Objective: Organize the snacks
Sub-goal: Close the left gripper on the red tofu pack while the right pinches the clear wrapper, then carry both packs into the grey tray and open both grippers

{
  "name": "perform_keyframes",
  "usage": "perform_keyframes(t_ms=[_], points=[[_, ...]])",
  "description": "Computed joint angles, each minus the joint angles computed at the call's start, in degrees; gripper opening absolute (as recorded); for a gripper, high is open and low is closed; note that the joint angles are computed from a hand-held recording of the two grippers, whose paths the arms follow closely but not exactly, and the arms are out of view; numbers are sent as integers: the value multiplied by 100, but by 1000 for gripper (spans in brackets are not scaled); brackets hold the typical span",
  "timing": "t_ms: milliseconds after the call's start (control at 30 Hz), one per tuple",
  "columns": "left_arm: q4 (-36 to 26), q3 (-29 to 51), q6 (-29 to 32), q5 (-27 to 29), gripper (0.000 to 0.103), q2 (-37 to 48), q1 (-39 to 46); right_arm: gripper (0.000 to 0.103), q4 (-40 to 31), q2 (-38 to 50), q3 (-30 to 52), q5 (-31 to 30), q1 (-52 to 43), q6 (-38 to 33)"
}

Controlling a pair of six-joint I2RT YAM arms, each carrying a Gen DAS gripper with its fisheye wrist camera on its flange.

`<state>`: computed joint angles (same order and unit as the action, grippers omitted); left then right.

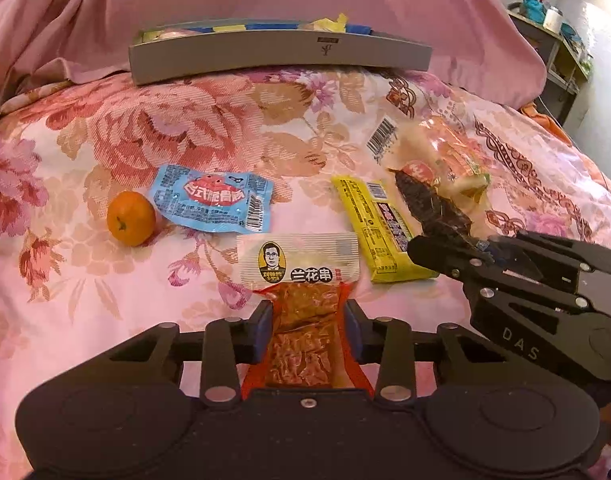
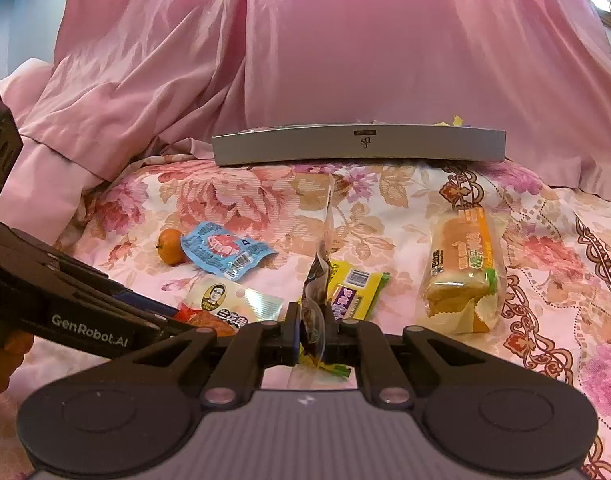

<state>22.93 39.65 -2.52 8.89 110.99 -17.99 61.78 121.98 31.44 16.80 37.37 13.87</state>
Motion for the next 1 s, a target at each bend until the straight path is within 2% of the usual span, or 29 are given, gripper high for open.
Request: perform_keyframes(t_ms=[633, 1000], points=[[274, -213, -352, -147, 39, -266, 70, 10, 24, 15, 26, -49, 12, -82], [21, 310, -398, -144, 39, -511, 232, 10, -37, -94, 97, -161, -52, -131]])
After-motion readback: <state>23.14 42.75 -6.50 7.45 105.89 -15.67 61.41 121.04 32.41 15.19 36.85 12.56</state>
